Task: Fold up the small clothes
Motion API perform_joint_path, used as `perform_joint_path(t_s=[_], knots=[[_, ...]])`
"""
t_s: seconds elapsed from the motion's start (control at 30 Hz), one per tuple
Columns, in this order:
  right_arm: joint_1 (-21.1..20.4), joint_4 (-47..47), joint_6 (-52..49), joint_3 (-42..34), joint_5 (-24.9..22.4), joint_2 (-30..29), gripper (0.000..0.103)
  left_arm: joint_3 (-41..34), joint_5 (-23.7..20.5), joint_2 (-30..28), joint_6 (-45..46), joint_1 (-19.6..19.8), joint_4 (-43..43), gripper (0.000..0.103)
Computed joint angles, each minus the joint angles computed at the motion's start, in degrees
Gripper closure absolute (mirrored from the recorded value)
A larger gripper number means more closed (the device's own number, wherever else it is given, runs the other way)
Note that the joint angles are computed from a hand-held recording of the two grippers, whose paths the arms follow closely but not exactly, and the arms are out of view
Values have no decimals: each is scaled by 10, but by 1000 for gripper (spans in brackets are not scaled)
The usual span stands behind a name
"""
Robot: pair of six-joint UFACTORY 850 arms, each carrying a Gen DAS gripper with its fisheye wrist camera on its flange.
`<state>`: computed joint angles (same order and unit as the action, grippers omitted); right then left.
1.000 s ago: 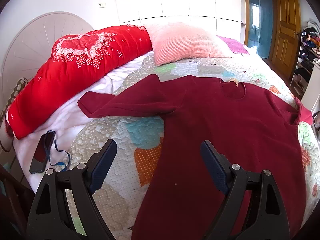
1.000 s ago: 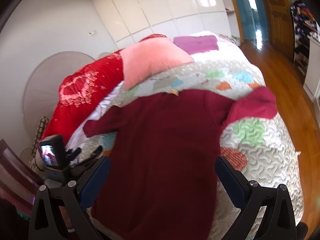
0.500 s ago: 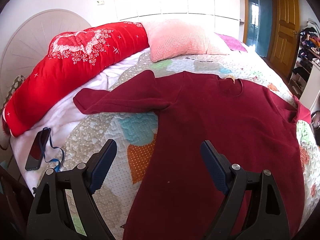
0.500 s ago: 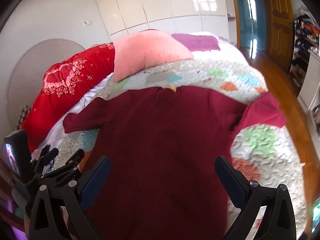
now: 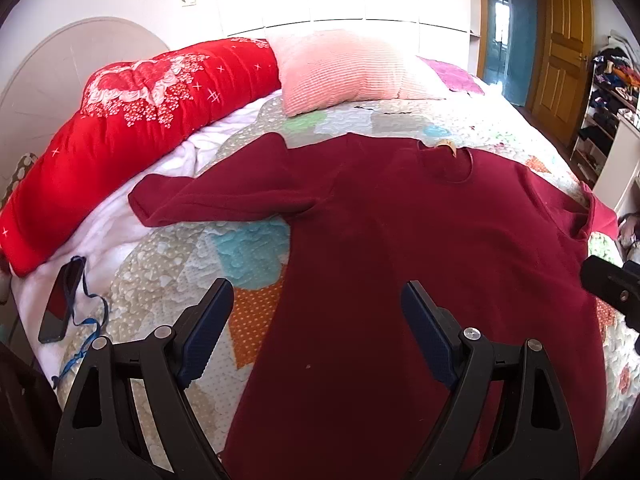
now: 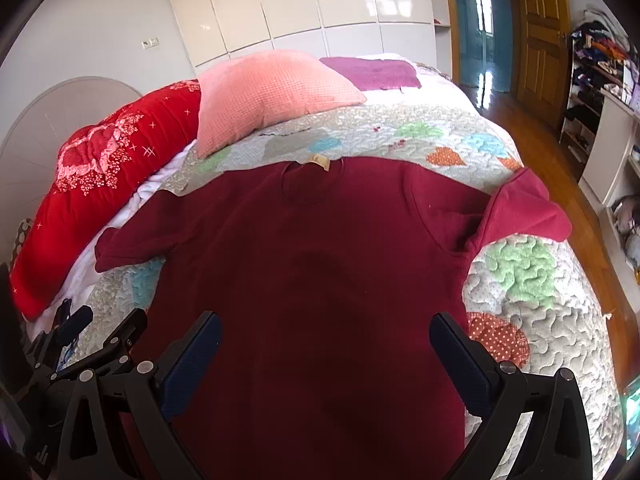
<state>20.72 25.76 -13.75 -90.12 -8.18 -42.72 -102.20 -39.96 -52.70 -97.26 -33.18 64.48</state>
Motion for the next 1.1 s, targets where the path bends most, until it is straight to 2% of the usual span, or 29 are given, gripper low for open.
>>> perform_joint_path(t_s=[0.13,0.33,0.6,1.1], knots=[[-1,-36,41,-6,-2,-7,0,-13,2,-7,8,0,-5,17],[-4,-11,23,-11,2,-16,0,-31,5,-19,24,3,-20,17],[-3,-125,142,-32,-3,-37,0,-49,12,-32,39,8,-38,17],[7,-208,206,-67,-14,-69,0,-70,20,-52,58,19,-68,17]])
